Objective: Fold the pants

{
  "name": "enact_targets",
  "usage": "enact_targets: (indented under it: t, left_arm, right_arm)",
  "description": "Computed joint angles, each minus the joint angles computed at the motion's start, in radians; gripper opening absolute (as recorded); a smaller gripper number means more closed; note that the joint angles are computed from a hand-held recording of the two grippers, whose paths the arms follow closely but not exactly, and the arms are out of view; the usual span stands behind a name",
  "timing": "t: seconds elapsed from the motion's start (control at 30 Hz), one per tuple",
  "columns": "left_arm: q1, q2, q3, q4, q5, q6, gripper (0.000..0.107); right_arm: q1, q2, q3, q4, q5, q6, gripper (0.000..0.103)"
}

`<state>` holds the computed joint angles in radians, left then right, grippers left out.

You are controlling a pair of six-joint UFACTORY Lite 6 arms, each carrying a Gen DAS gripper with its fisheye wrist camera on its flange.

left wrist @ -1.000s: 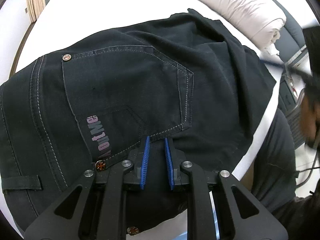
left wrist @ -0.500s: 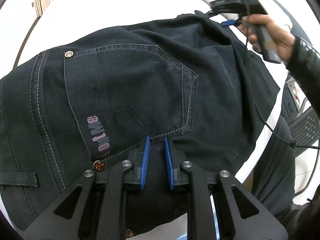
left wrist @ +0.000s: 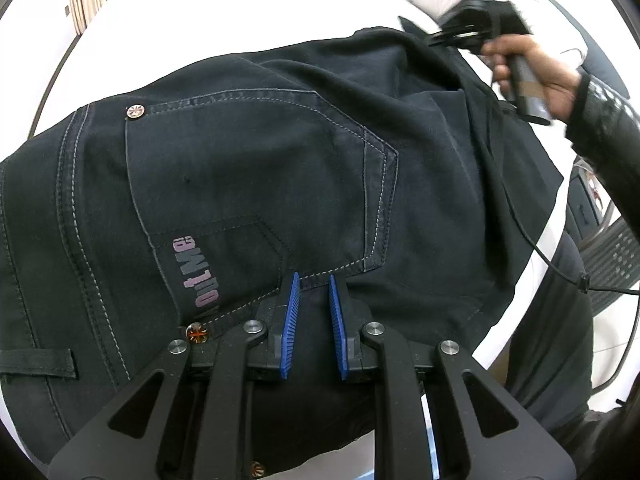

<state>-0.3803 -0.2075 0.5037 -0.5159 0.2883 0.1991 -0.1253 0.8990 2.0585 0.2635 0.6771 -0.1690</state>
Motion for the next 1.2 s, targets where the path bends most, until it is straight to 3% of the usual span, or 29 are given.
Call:
enact_targets:
  t: [0.07,0.17,0.3,0.43,0.6,0.77,0.83,0.93,1.0,1.03,1.07,1.2]
  left_arm:
    - [-0.016,0.001,0.002,0.047,-0.006,-0.057,0.016]
    - [-0.055,0.010,0.013,0.145,-0.014,-0.181,0.016]
    - [-0.090,0.022,0.026,0.235,-0.017,-0.298,0.016]
    - [-0.116,0.045,0.054,0.323,-0.009,-0.415,0.016]
    - [-0.150,0.077,0.100,0.448,0.020,-0.566,0.016]
    - [-0.169,0.101,0.129,0.506,0.035,-0.652,0.016]
    - [-0.177,0.108,0.139,0.526,0.040,-0.681,0.016]
    - [-0.171,0.102,0.134,0.527,0.040,-0.680,0.016]
    - [-0.175,0.098,0.131,0.530,0.042,-0.687,0.016]
    - [-0.180,0.102,0.137,0.537,0.045,-0.699,0.016]
    - [-0.178,0.101,0.134,0.535,0.041,-0.696,0.016]
    - [-0.188,0.102,0.132,0.562,0.039,-0.734,0.016]
  right_arm:
    - [-0.092,-0.139,-0.170,0.209,-0.053,-0.165,0.002]
    - [-0.279,-0.364,-0.427,0.523,-0.034,-0.412,0.002]
    - [-0.638,-0.530,-0.686,0.830,0.090,-0.694,0.002]
    - [-0.918,-0.436,-0.749,0.866,0.211,-0.746,0.002]
    - [-1.015,-0.302,-0.739,0.856,0.218,-0.718,0.012]
    - [-1.011,-0.250,-0.712,0.960,0.268,-0.760,0.052]
    - [-1.002,-0.252,-0.719,0.991,0.280,-0.746,0.058]
    - [-0.985,-0.244,-0.695,1.010,0.257,-0.740,0.055]
    - [-0.976,-0.216,-0.657,0.990,0.240,-0.707,0.033]
    - [-0.966,-0.191,-0.627,0.976,0.229,-0.675,0.016]
    - [-0.945,-0.141,-0.573,0.973,0.221,-0.647,0.008]
    - [-0.963,-0.132,-0.566,0.968,0.220,-0.678,0.004]
